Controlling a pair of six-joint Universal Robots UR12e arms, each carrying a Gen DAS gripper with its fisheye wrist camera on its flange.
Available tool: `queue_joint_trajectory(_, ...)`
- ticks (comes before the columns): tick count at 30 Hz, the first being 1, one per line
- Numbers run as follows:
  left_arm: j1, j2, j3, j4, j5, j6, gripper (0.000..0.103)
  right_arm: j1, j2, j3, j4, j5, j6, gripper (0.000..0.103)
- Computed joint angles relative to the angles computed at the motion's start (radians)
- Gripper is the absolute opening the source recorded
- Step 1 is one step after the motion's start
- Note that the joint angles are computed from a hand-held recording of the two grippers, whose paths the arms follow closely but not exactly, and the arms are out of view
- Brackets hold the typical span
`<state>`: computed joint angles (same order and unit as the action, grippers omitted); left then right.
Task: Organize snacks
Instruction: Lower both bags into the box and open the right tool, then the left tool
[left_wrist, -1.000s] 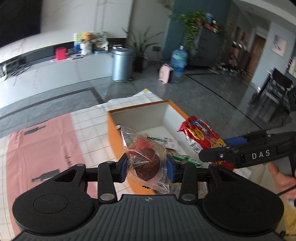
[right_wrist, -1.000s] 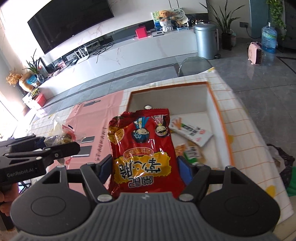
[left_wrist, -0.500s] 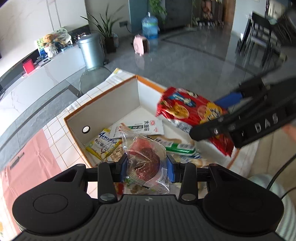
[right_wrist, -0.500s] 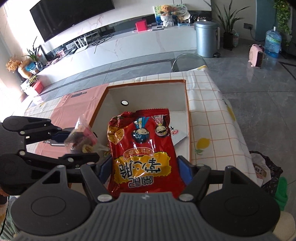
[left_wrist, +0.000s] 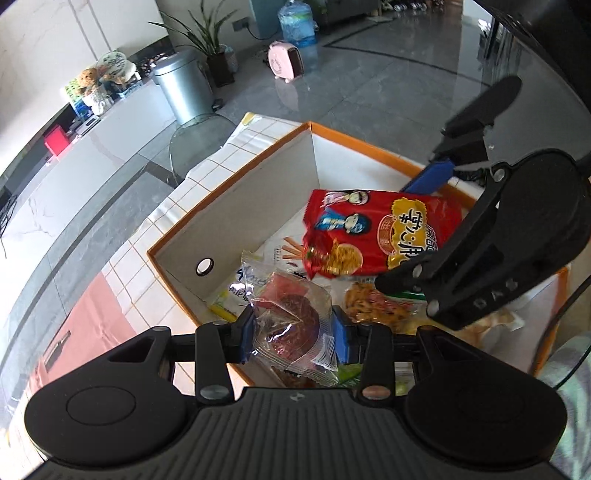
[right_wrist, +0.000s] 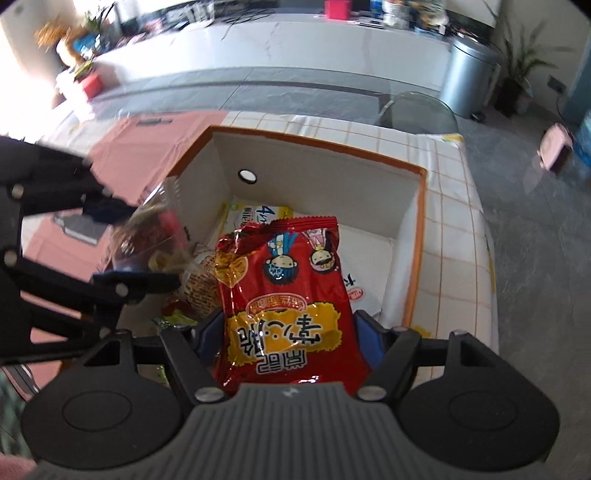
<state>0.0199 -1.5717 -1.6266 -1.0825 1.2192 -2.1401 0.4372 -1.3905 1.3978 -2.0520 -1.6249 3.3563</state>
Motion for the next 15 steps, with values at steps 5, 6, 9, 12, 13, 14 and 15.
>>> queue_joint_trajectory(5, -0.004, -0.023, 0.015, 0.005, 0.016, 0.004, 0.046, -0.004, 0.045, -0.059, 0.082, -0.011, -0.077, 0.071)
queue_joint_trajectory(6, -0.002, -0.025, 0.017, 0.01, 0.016, 0.002, 0.046, -0.004, 0.054, -0.069, 0.096, -0.017, -0.086, 0.071)
queue_joint_trajectory(9, -0.001, -0.031, 0.021, 0.017, 0.016, -0.006, 0.046, -0.004, 0.071, -0.089, 0.123, -0.022, -0.117, 0.071)
queue_joint_trajectory(12, 0.001, -0.035, 0.023, 0.018, 0.011, -0.002, 0.046, -0.003, 0.09, -0.107, 0.147, -0.025, -0.134, 0.071)
queue_joint_trajectory(13, 0.001, -0.036, 0.022, 0.022, 0.011, -0.004, 0.046, -0.003, 0.095, -0.111, 0.152, -0.025, -0.14, 0.071)
queue_joint_trajectory(14, 0.001, -0.037, 0.022, 0.022, 0.009, -0.005, 0.046, -0.002, 0.101, -0.116, 0.158, -0.026, -0.147, 0.071)
queue_joint_trajectory(15, 0.002, -0.039, 0.023, 0.019, 0.006, -0.004, 0.046, -0.002, 0.106, -0.119, 0.16, -0.028, -0.151, 0.071)
